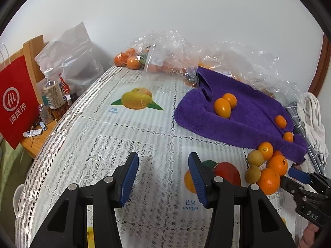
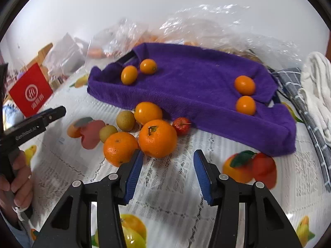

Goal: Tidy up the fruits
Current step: 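Grasp a large orange from the pile with the right tool while the left tool returns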

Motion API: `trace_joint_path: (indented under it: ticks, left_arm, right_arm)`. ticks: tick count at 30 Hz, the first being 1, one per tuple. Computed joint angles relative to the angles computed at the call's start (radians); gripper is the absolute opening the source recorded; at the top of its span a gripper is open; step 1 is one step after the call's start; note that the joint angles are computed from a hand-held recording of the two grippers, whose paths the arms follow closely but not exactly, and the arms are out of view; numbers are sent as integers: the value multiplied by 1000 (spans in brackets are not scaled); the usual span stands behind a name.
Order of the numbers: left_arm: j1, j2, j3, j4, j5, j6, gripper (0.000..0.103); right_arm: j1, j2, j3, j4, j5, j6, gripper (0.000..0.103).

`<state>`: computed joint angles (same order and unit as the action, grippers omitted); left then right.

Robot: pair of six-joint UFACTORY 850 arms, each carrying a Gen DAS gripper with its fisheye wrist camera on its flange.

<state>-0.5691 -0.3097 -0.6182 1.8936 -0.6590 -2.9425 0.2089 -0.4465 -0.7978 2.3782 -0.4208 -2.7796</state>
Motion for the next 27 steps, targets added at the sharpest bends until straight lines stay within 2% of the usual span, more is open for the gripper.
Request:
trace_joint_path:
  ticks: [5, 8, 10, 14, 18, 23, 27]
  left_arm:
    - [9, -1, 3, 49, 20, -43, 48]
    - [15, 3, 6, 61, 34, -59, 48]
    - [16, 11, 16, 101, 31, -106, 48]
    - [21, 1, 4, 99, 50, -84, 48]
    - [10, 2, 3, 114, 42, -70, 48]
    - [10, 7, 10, 185, 41, -110, 48]
    - [1, 2, 1, 187, 48, -81, 48]
  right_arm:
    - [15, -27, -20, 33, -19, -19, 52]
    - [33, -44, -43, 49, 21, -10, 52]
    - [35, -49, -48, 48, 17, -8, 52]
    - [25, -50, -44, 12, -27, 37, 43]
    - [25, -45, -36, 38, -40, 6, 42]
    - [-10, 9, 27, 95, -77, -87, 42]
    - [-61, 42, 66, 137, -97, -148, 42]
